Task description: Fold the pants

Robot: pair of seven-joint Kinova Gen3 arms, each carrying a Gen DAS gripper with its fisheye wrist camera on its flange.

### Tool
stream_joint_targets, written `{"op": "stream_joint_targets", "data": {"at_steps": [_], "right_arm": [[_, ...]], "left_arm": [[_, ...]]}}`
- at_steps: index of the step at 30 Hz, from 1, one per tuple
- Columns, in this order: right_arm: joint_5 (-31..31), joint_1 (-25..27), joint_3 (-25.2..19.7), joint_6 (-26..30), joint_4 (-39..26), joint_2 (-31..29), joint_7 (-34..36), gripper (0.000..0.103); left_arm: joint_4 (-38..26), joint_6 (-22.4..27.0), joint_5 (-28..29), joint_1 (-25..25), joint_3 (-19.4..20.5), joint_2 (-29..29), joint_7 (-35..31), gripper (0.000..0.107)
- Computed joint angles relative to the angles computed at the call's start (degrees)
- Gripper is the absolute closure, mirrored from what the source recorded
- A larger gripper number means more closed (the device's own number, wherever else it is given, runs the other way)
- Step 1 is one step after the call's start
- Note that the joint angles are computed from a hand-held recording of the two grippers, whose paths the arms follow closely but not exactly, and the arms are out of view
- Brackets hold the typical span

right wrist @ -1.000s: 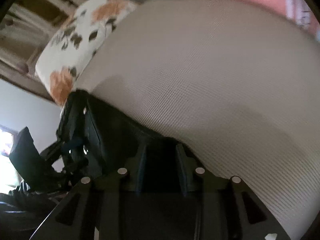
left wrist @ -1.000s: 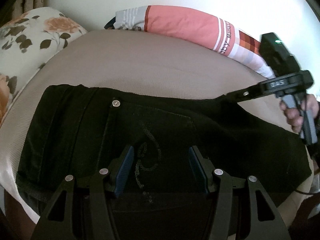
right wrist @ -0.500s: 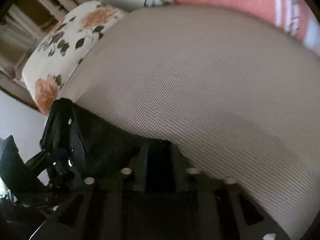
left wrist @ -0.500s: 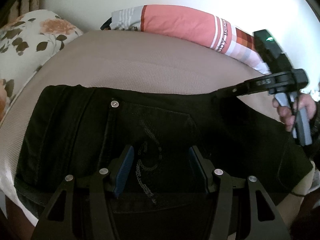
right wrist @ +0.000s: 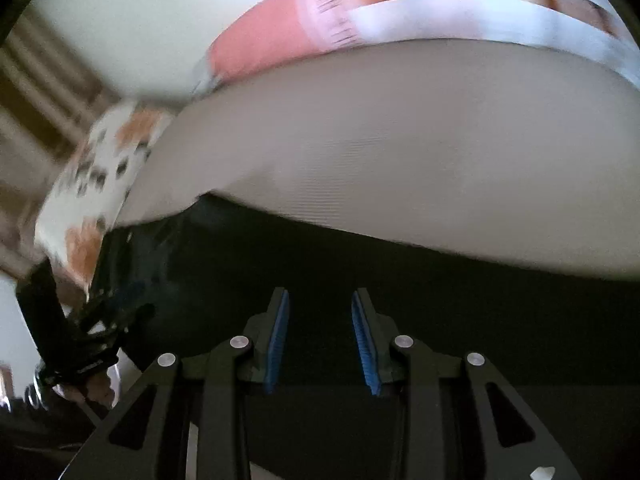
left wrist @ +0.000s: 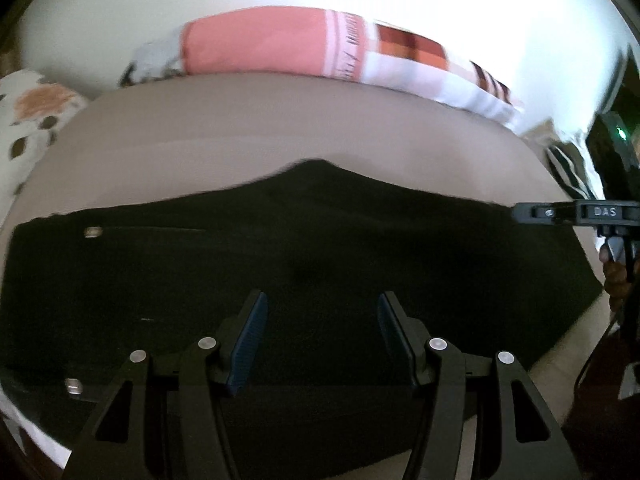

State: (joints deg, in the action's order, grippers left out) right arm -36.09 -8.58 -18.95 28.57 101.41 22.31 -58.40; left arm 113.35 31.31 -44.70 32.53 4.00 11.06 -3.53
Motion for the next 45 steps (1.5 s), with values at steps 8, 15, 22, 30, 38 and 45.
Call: {"op": "stream_joint_targets", "data": {"at_steps": [8,15,22,30,38,45], "right_arm": [[-8.77,18.42,6.98,9.09,3.35,-4.14,10.32,0.071],[-12.43,26.0,12.82,18.2,-1.92,1.33,12.44,0.072],[-13.32,27.72,11.95,21.81,-5.87,6.33,14.26,0.072],[-11.27,28.64,11.06,24.05,-9.28,9.46,14.91,0.072],[-9.82,28.93,10.02,29.09,-14.11,13.18,15.2,0.084],[-9.64,28.96,9.16,31.34,-16.46,14.94,15.6,0.085]], "left_arm": [[-8.13,-1.3,12.41,-1.57,1.25,5.52,-11.92,0.049],[-13.88,1.38,20.01,-0.2,-0.67,8.89,-17.28,0.049],[-17.92,5.37,22.29,1.54,-2.4,11.23,-18.23,0.049],[-20.76,8.76,21.86,3.07,-3.28,13.39,-17.77,0.049],[-21.99,10.24,20.98,3.91,-3.55,14.32,-17.52,0.047],[-22.02,10.29,19.59,4.79,-3.93,14.66,-16.68,0.044]]}}
